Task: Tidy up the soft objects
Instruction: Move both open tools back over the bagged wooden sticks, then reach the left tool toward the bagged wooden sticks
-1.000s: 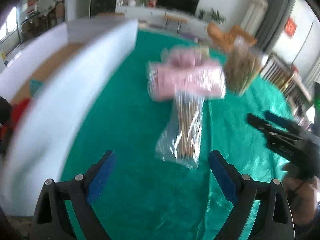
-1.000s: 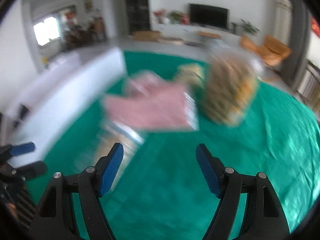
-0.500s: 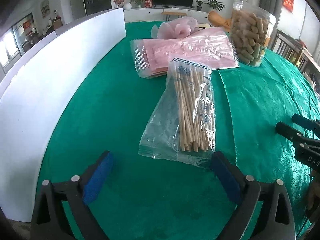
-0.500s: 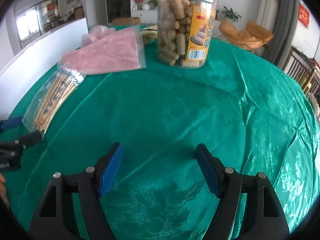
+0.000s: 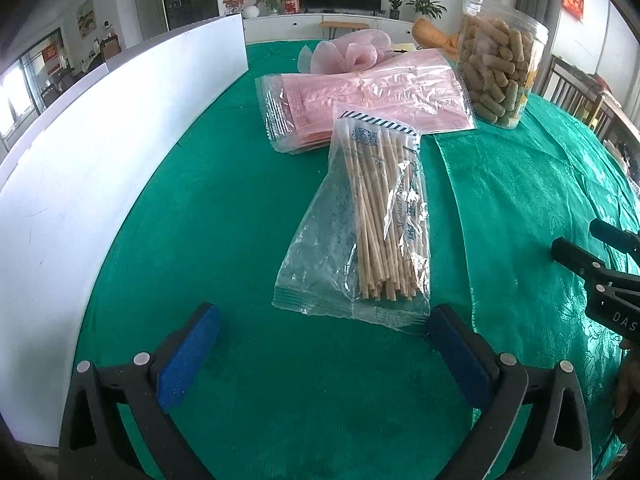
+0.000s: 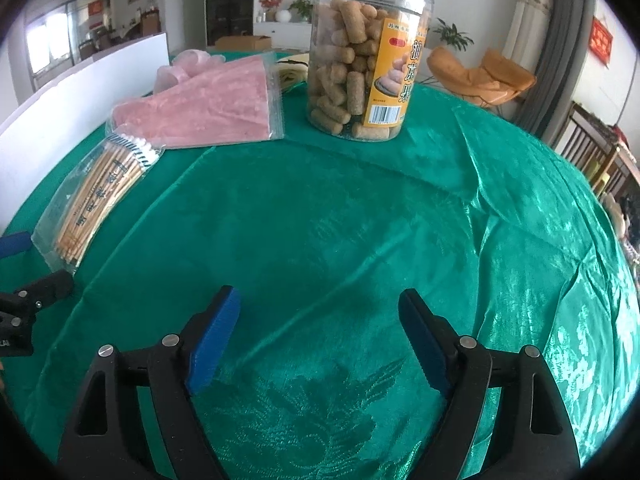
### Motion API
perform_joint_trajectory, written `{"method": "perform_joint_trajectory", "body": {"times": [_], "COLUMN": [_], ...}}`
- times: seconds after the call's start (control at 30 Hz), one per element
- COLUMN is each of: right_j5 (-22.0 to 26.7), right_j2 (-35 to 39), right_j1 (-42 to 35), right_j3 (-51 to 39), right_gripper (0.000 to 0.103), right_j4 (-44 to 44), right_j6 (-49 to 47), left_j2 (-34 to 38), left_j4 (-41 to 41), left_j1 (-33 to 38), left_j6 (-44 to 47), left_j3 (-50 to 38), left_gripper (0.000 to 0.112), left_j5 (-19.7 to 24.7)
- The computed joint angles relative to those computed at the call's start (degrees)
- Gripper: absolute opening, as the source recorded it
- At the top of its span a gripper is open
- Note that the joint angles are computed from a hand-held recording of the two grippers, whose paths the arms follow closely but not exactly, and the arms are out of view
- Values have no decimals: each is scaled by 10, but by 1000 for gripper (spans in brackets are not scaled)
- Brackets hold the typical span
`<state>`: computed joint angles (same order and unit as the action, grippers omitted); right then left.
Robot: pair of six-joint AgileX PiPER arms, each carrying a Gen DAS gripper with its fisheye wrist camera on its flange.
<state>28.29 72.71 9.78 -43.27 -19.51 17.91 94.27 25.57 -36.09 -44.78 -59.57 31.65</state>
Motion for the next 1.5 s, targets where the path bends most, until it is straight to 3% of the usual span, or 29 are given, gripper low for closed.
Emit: {"method": "perform_joint_trajectory", "body": {"times": [0.67,0.73,0.87,1.0,1.07,1.17,1.23,1.3,1.37,1.5], "right_j5": [-1,-2,-1,-2,-2,-1,-1,-1,-2,-1], "right_j2": [1,1,0,1,1,1,1,2,4,3], "right_j1": [-1,1,1,0,0,0,0,0,1,2], "right_j3": [0,0,0,0,0,0,0,-1,-2,-1], "right_gripper": [84,84,84,84,84,84,84,84,84,84], "right_j4": [2,-3,-3,-2,0,-1,0,-4,-9,-11], "right_j6": [-1,4,4,3,1,2,1,4,9,11], "left_j2": [-29,-28,39,143,140,111,81,46,36,39], "left_j4": [-11,-16,-52,-167,-136,-108,-81,-106,-102,-43], "left_j1": [-17,-23,-9,52,57,76,97,130,139,125], "left_j6": [19,51,115,182,160,120,73,89,93,57], "left_j3": [20,-4,-113,-235,-226,-182,-139,-86,-68,-55], "left_gripper": [103,103,103,102,99,75,75,74,75,94], "left_j5": [4,7,58,117,95,66,57,11,1,2]}}
